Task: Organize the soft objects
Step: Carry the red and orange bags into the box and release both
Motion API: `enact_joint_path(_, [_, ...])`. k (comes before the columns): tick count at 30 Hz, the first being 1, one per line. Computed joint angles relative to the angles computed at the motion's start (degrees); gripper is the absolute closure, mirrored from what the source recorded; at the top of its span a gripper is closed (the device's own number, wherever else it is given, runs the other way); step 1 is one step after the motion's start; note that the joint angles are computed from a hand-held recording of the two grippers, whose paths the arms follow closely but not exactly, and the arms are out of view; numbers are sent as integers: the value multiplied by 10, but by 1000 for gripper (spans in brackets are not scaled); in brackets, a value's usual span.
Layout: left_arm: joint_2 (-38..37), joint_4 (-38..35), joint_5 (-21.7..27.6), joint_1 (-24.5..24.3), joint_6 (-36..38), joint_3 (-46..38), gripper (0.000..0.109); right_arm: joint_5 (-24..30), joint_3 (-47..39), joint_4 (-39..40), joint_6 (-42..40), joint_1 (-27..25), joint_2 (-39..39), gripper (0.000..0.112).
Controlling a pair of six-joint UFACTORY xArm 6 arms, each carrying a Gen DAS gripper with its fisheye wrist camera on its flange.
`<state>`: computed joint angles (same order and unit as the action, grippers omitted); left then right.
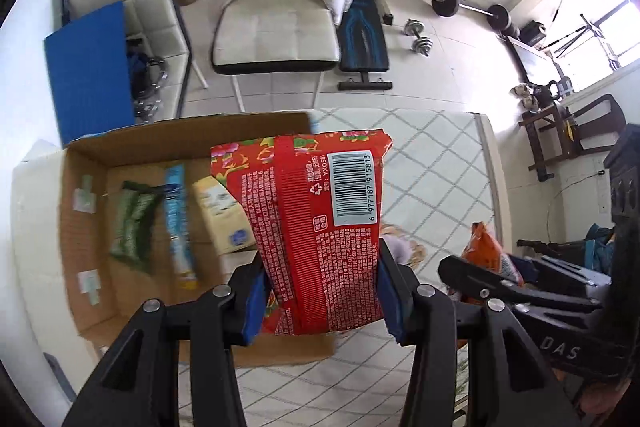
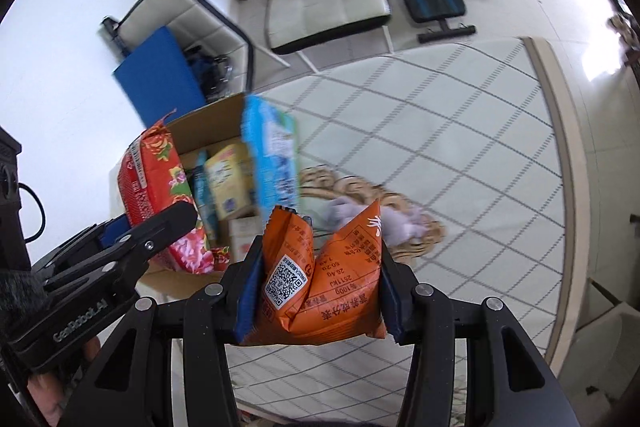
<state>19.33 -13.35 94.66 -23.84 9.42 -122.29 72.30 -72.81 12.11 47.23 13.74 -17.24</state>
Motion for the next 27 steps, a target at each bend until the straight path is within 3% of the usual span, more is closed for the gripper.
enact_joint_path(5, [-5, 39, 7, 55, 57, 9, 64, -8, -104, -20, 38, 59, 105, 60])
enact_joint_path(9, [13, 74, 9, 89, 102, 18, 64, -6, -182, -29, 53, 78, 193, 60])
enact_joint_path(23, [48, 149, -35, 129, 136, 119, 64, 86, -416, -98, 60, 78, 432, 60])
enact_joint_path(27, [74, 158, -7, 133, 129, 97, 62, 123, -482, -123, 54, 78, 483, 59])
